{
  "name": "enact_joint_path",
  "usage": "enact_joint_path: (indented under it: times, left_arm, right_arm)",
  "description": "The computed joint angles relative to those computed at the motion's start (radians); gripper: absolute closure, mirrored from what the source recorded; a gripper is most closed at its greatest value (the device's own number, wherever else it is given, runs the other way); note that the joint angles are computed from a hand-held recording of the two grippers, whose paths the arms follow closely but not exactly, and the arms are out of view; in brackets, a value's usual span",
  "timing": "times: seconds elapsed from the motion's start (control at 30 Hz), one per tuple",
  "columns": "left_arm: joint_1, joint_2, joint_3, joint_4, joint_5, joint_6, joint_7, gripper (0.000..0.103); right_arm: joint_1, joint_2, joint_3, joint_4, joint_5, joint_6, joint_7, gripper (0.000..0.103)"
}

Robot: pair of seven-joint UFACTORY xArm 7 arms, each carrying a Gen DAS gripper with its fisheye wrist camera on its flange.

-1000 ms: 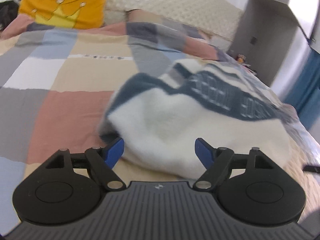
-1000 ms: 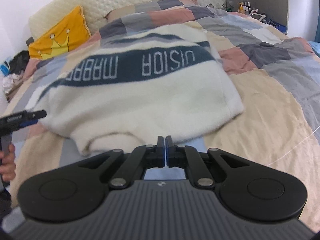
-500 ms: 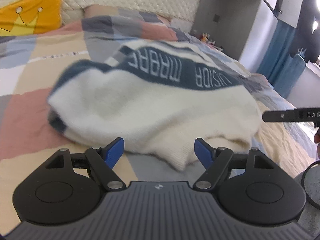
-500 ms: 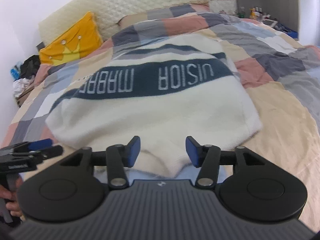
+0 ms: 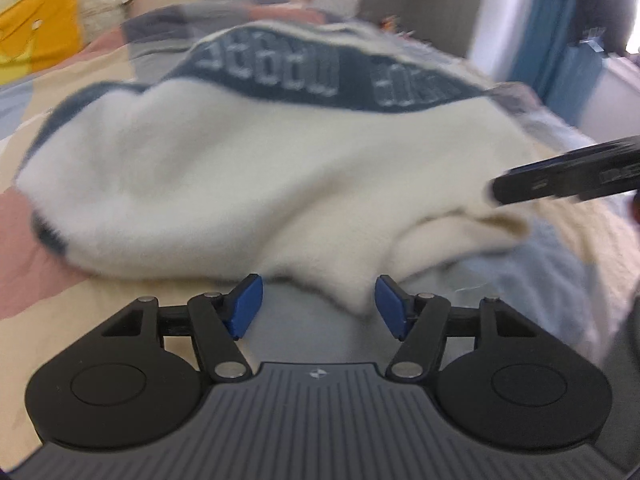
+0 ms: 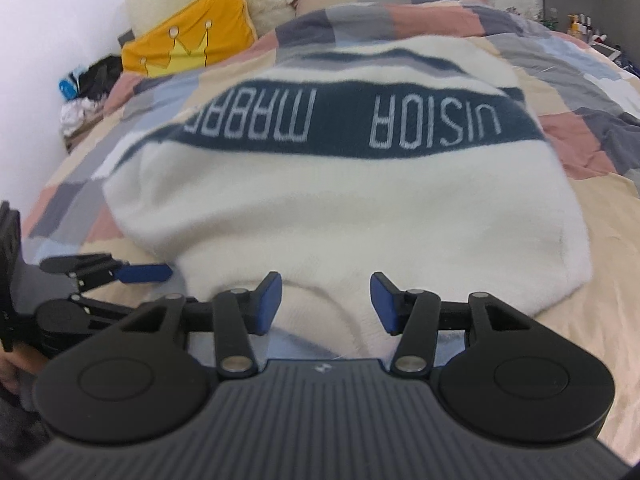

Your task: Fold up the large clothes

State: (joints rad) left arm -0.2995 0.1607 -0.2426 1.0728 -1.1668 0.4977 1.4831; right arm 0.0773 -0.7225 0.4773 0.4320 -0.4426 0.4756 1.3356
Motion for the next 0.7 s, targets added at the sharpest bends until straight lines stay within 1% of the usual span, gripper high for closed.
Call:
enact_joint_path:
  times: [0.07,0.1,0.13,0.17,0.2,0.27,0.3,0.37,0.43,0.47,0.5,0.53,0.6,0.67,0.7]
  left_arm:
    - [0.005,-0.004,-0.006,0.003,-0.039,0.016,0.058,0.035]
    - [-0.001,-0.001,-0.009,0.004,-0.049,0.003,0.074,0.035]
    - [-0.01,0.004,-0.011,0.008,-0.048,-0.011,0.067,0.035]
    - [-0.023,0.015,-0.013,0.014,-0.025,-0.031,0.042,0.035]
    - [-0.039,0.022,-0.02,0.014,-0.006,-0.073,0.033,0.035]
    - [-0.056,0.036,-0.041,0.009,-0.017,-0.153,0.068,0.037]
    - [-0.061,0.045,-0.055,0.008,-0.037,-0.192,0.097,0.04]
    - [-0.064,0.059,-0.087,0.008,-0.111,-0.273,0.187,0.05]
    - [-0.069,0.074,-0.115,0.023,-0.203,-0.354,0.295,0.072]
    - [-0.065,0.072,-0.12,0.029,-0.241,-0.362,0.334,0.076]
    - [-0.06,0.064,-0.114,0.032,-0.262,-0.347,0.352,0.083]
    - [-0.059,0.056,-0.108,0.038,-0.291,-0.337,0.37,0.086]
    - [-0.06,0.031,-0.086,0.04,-0.316,-0.289,0.358,0.087]
    - [-0.061,0.001,-0.06,0.04,-0.32,-0.227,0.295,0.087]
    - [-0.059,-0.013,-0.049,0.044,-0.337,-0.194,0.28,0.087]
  right_arm:
    - [0.0,0.025,-0.008,0.004,-0.005,-0.001,-0.019,0.051]
    - [0.002,0.041,-0.012,0.009,-0.006,0.004,-0.031,0.052]
    - [0.006,0.055,-0.017,0.013,-0.006,0.01,-0.043,0.053]
    - [0.012,0.07,-0.025,0.015,-0.006,0.013,-0.057,0.053]
    - [0.019,0.08,-0.037,0.014,-0.002,0.014,-0.068,0.054]
    - [0.028,0.078,-0.053,0.004,0.008,0.013,-0.069,0.053]
    - [0.034,0.07,-0.06,-0.006,0.012,0.008,-0.07,0.053]
    - [0.045,0.072,-0.065,-0.004,0.017,0.02,-0.087,0.053]
    - [0.047,0.091,-0.065,0.014,0.015,0.036,-0.109,0.053]
    - [0.047,0.099,-0.065,0.024,0.013,0.043,-0.116,0.053]
    - [0.046,0.106,-0.065,0.032,0.009,0.049,-0.121,0.052]
    - [0.044,0.112,-0.064,0.04,0.003,0.054,-0.125,0.052]
    - [0.033,0.122,-0.054,0.059,-0.016,0.065,-0.121,0.052]
    - [0.022,0.135,-0.043,0.086,-0.035,0.089,-0.112,0.05]
    - [0.018,0.145,-0.036,0.106,-0.044,0.107,-0.105,0.05]
